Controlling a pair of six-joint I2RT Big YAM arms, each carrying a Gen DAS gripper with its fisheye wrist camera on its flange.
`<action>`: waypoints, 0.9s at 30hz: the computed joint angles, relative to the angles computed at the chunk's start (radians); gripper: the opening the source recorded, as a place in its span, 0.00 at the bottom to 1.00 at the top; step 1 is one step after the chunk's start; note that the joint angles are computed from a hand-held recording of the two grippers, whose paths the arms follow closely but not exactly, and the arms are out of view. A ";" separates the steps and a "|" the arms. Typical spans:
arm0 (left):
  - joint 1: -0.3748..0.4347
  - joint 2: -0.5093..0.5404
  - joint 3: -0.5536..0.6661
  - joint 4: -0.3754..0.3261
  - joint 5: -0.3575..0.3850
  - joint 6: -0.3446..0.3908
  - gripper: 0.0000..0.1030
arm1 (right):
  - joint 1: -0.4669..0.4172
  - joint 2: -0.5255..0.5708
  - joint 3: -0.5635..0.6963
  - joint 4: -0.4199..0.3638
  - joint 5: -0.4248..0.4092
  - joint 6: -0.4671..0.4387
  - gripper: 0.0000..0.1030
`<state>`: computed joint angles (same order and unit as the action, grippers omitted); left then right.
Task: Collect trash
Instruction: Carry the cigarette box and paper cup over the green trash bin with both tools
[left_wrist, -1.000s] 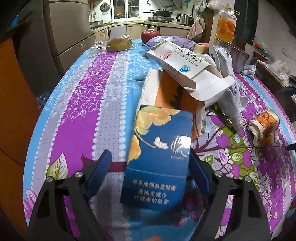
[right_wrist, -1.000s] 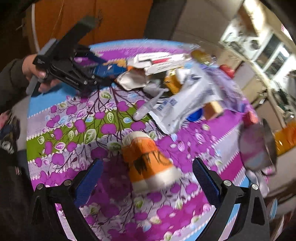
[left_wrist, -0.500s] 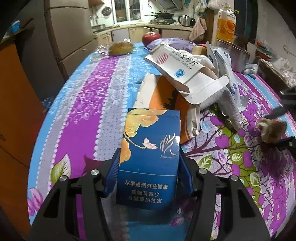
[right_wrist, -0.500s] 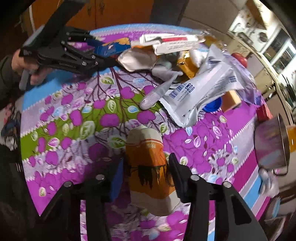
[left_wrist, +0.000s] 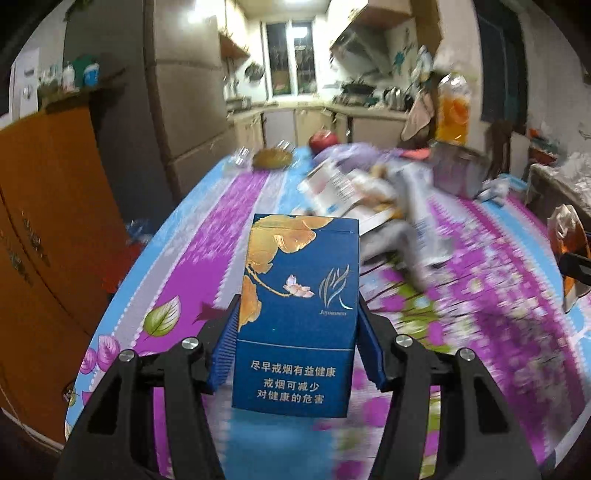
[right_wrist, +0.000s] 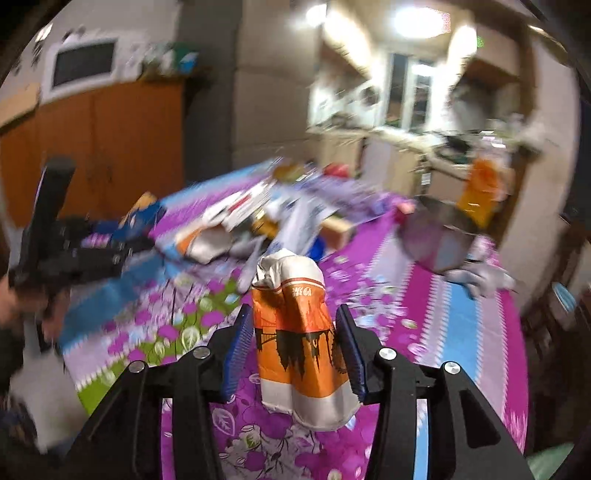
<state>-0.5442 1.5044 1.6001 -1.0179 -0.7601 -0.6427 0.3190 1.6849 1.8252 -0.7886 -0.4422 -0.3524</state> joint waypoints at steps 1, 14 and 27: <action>-0.012 0.008 0.015 0.006 -0.009 0.005 0.53 | -0.009 -0.022 -0.019 0.023 0.011 0.027 0.46; -0.167 0.211 0.327 0.112 -0.017 0.162 0.53 | -0.168 -0.235 -0.251 0.218 0.184 0.233 0.49; -0.255 0.413 0.657 0.077 -0.008 0.237 0.53 | -0.321 -0.290 -0.293 0.257 0.223 0.267 0.50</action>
<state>-0.7992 1.9176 2.2567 -0.9409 -0.7680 -0.4058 -0.0021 1.3944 1.5325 -0.5316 -0.2188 -0.0853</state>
